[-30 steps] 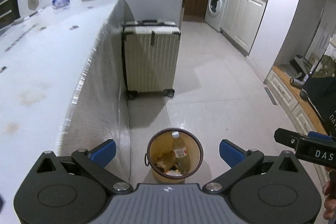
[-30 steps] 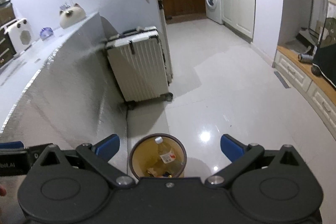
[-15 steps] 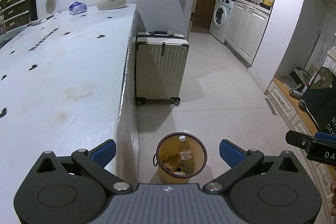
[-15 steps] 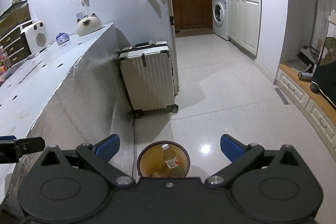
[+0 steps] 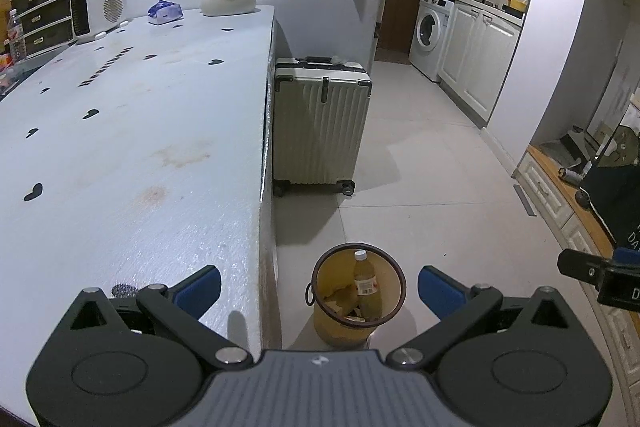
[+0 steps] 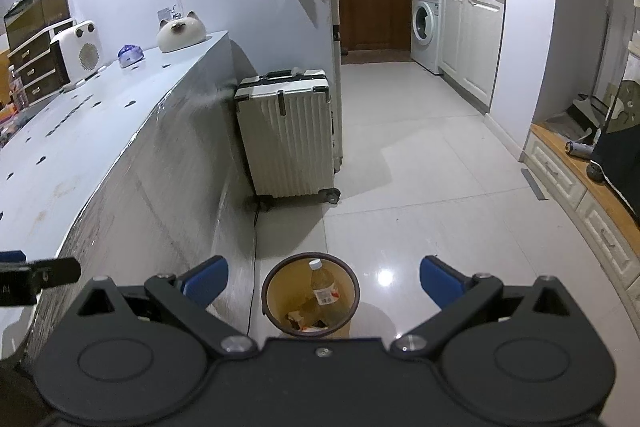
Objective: Collect trash
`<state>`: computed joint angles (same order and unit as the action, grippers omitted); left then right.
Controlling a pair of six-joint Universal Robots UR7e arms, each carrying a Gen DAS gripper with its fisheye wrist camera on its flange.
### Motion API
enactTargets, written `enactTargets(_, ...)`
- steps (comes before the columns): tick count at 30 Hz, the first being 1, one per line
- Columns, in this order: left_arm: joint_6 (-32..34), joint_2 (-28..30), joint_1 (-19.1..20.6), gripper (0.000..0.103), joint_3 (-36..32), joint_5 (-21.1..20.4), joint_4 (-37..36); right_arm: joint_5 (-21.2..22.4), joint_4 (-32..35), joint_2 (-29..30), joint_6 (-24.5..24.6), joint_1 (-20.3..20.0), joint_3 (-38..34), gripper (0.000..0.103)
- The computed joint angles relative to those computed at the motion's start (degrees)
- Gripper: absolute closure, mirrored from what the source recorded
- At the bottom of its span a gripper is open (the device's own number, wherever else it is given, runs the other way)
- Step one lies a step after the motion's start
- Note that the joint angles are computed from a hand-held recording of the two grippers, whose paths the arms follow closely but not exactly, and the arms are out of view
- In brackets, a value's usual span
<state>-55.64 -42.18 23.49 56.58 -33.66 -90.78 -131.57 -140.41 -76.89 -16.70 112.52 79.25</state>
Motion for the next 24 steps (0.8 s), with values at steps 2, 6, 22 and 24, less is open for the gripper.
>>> enactTargets(2, -0.6, 0.0, -0.2, 0.000, 0.0, 0.3, 0.9, -0.4, -0.1, -0.3, 0.2, 0.2, 0.6, 0.000)
enactTargets(6, -0.6, -0.4, -0.7, 0.000, 1.1, 0.8, 0.8, -1.0, 0.1, -1.0, 0.8, 0.5, 1.7, 0.000)
enactTargets(22, -4.6, -1.2, -1.4, 0.000, 2.7, 1.0, 4.9, -1.7, 0.6, -3.1, 1.3, 1.0, 4.6, 0.000)
enactTargets(24, -4.8, -1.1, -1.4, 0.000, 2.6, 1.0, 5.2, -1.5, 0.6, -3.2, 1.1, 1.1, 4.7, 0.000)
